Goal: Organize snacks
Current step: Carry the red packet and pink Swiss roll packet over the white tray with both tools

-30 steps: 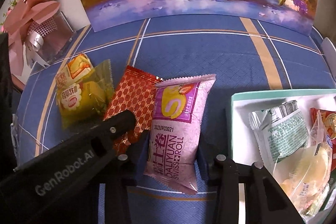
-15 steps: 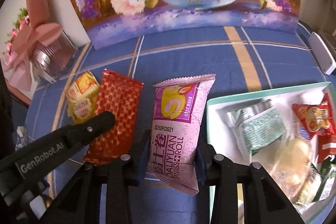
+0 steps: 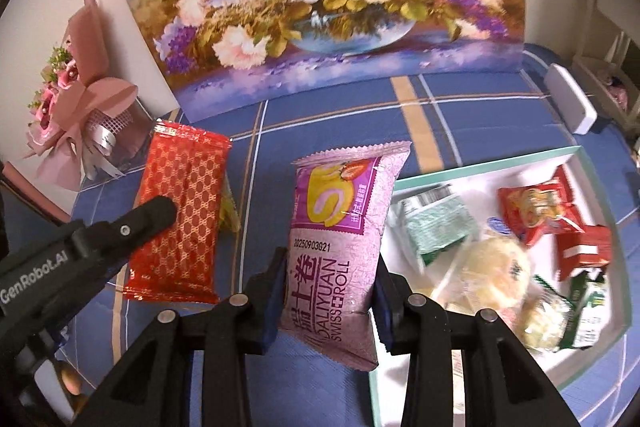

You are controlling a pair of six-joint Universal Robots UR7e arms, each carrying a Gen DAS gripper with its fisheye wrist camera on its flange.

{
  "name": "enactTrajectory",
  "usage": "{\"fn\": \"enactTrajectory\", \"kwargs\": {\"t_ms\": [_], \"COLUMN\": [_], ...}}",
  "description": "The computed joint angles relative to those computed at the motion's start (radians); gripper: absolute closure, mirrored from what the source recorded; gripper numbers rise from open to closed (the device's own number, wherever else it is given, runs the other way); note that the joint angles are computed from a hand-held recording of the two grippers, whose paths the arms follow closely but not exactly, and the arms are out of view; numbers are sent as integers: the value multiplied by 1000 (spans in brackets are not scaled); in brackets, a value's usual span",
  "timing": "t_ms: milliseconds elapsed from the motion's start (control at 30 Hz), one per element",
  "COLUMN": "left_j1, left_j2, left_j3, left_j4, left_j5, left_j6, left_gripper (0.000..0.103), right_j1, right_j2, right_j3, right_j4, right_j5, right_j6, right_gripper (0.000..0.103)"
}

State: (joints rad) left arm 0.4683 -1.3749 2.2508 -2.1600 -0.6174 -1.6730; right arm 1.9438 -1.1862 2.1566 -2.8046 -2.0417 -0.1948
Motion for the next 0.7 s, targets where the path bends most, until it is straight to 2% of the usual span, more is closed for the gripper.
{"fn": "enactTrajectory", "kwargs": {"t_ms": [167, 400, 700], "left_j1": [-45, -75, -38], "left_j2": [14, 49, 149], "left_j3": [-14, -35, -76], "left_j4": [34, 32, -59], "left_j5": [5, -1, -48], "left_j6": [-25, -1, 114], "left_gripper": [93, 93, 93], "right_j1": [-1, -27, -101], "right_j2": [-63, -140, -173], "right_j3": [26, 40, 15], "right_j4": [-3, 27, 58], "right_j5": [-10, -13, -27], "right_j6": [-13, -5, 29], "right_gripper": [63, 63, 63]}}
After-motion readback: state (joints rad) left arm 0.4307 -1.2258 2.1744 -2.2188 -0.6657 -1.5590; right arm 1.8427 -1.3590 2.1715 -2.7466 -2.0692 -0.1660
